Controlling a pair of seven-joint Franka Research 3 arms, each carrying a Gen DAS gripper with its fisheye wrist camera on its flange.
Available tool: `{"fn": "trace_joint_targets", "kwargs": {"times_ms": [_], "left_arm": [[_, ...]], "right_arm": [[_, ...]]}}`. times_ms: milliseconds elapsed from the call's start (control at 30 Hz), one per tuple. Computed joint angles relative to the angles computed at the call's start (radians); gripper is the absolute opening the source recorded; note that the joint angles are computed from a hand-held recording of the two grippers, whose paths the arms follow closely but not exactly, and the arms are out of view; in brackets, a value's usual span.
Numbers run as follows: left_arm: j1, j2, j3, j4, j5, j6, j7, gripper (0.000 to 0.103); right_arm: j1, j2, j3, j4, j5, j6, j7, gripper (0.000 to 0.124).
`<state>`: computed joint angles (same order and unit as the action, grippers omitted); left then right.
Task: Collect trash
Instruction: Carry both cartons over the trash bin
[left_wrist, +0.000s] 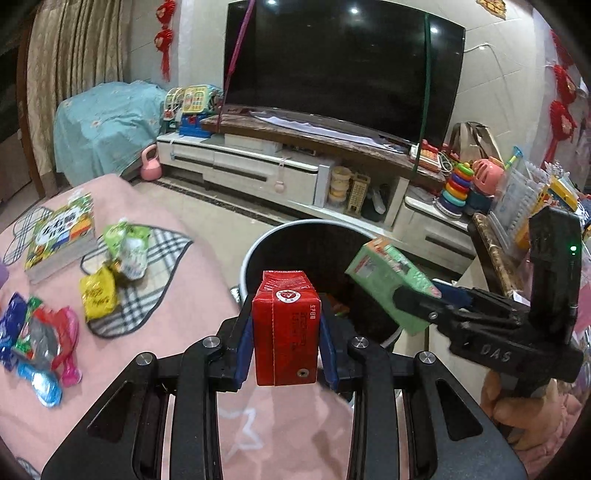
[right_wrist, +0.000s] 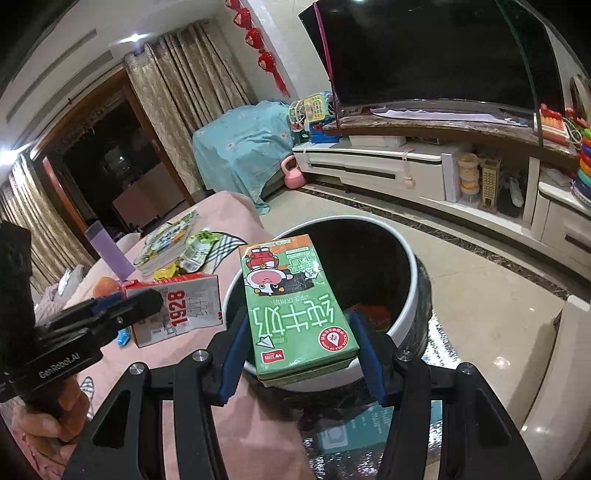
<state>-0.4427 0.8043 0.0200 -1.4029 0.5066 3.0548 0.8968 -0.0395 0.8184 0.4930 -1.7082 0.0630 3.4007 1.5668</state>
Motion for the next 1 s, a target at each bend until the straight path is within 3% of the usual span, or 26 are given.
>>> {"fn": "trace_joint_targets", "kwargs": {"times_ms": [200, 333, 533, 1000], "left_arm": [[0.047, 0.093, -0.095, 0.152, -0.047, -0.082, 0.112, 0.029], [0.050, 0.157, -0.117, 0.248, -0.084, -0.139, 0.163, 0.029], [0.064, 0.240, -0.156, 0.369, -0.155, -0.210, 0.236, 0.029], [0.050, 0.339, -0.169, 0.530, -0.243, -0.298, 0.322, 0.029]], "right_arm": [[0.070, 0.004, -0.087, 0.075, 0.059, -0.078, -0.032, 0.055], [0.071, 0.016, -0.092, 0.109, 0.099, -0.106, -0.071, 0.055], [0.122, 0.034, -0.155, 0.179, 0.171, -0.183, -0.124, 0.055], [0.206, 0.076, -0.255, 0.289, 0.298, -0.286, -0.208, 0.055]]}}
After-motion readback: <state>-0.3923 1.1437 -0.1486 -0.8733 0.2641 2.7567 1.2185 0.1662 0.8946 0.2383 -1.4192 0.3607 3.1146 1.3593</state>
